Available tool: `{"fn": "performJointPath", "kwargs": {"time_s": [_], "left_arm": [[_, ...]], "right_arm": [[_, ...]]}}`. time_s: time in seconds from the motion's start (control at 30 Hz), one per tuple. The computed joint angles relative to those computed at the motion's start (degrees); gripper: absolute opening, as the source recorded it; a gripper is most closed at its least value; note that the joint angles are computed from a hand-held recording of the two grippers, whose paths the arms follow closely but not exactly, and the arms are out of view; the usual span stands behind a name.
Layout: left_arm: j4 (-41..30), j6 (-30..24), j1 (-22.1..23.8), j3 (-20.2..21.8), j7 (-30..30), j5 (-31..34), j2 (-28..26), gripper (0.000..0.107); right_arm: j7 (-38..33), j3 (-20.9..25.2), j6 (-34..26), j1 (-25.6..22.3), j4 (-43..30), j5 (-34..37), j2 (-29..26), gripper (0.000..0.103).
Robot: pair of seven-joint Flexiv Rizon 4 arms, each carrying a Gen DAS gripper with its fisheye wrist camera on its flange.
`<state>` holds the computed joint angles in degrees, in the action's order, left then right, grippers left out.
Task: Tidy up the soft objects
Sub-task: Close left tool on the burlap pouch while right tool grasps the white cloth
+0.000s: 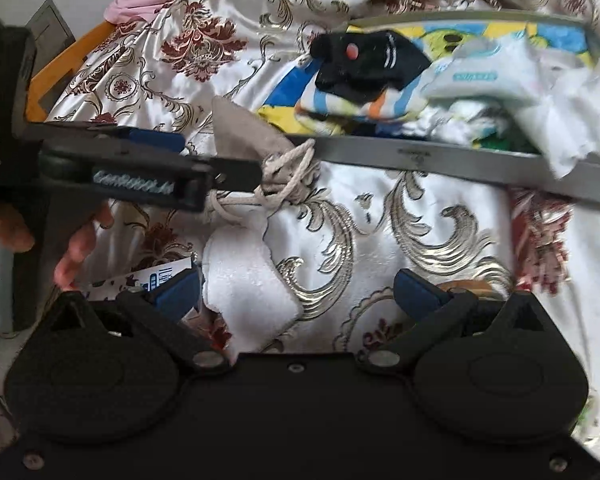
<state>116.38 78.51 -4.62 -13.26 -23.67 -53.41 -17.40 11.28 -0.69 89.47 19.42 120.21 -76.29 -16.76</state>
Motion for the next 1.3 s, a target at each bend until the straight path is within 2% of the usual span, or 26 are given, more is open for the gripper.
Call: {"fn": "performJointPath", "kwargs": {"time_s": [0.1, 0.2, 0.37, 0.4, 0.47, 0.6, 0.77, 0.83, 0.97, 1.0, 1.03, 1.07, 1.1, 1.3], "left_arm": [[-1.38, -0.62, -0.26, 0.94, -2.01, 2.58, -1.22, 0.102], [-2.24, -0.74, -0.02, 1.13, -3.22, 5.53, -2.12, 0.102], [-3.24, -2.02, 0.50, 1.07, -5.71, 9.19, -2.90, 0.101], [-3.58, -2.24, 0.18, 1.69, -6.75, 10.91, -3.14, 0.099], [-4.06, -2.73, 0.25, 1.92, -7.87, 13.13, -3.47, 0.096], [-4.34, -3.79, 1.16, 1.43, -9.26, 14.70, -3.63, 0.094], [-4.52, -5.17, 1.95, 1.10, -10.48, 14.17, -3.89, 0.088], [-4.37, -5.02, 1.99, 1.05, -11.06, 13.95, -3.99, 0.087], [-4.50, -4.90, 1.47, 1.74, -11.72, 15.90, -4.38, 0.084], [-4.74, -5.01, 1.06, 2.35, -12.50, 17.21, -4.59, 0.079], [-5.32, -5.49, 0.17, 3.81, -14.36, 19.70, -4.92, 0.068], [-6.32, -6.30, -1.15, 6.02, -17.04, 23.42, -5.49, 0.066], [-6.49, -6.16, -1.39, 6.58, -18.29, 25.16, -5.75, 0.066], [-6.40, -6.09, 0.67, 4.67, -20.32, 26.29, -5.78, 0.064]], "right_arm": [[-1.92, 0.08, 1.31, 0.07, -0.83, 2.07, -1.61, 0.102], [1.84, -3.92, 5.79, 1.66, -1.62, -1.38, -2.63, 0.102], [-8.74, -0.43, 3.27, 1.23, -2.86, 8.93, -4.29, 0.101], [-11.87, 1.11, 2.08, 0.72, -3.37, 11.92, -4.74, 0.099], [-15.90, 2.60, 1.38, 0.53, -4.14, 15.89, -5.46, 0.087], [-20.54, 2.57, 1.19, 1.85, -4.89, 20.01, -6.24, 0.085], [-31.69, 8.95, -1.71, -0.48, -6.45, 27.97, -7.45, 0.069], [-35.76, 11.70, -3.51, -1.48, -7.33, 31.50, -7.99, 0.067], [-39.19, 11.89, -5.35, -0.12, -8.11, 35.38, -8.09, 0.064], [-39.73, 11.83, -5.96, 0.24, -8.32, 36.50, -8.05, 0.063], [-40.42, 11.86, -6.62, 0.46, -8.62, 37.71, -8.07, 0.060], [-41.24, 12.05, -7.39, 0.62, -8.91, 39.02, -8.07, 0.057], [-41.88, 11.88, -7.95, 0.99, -9.02, 40.02, -8.08, 0.056], [-47.96, 12.01, -10.36, 2.47, -10.36, 46.35, -8.63, 0.041]]}}
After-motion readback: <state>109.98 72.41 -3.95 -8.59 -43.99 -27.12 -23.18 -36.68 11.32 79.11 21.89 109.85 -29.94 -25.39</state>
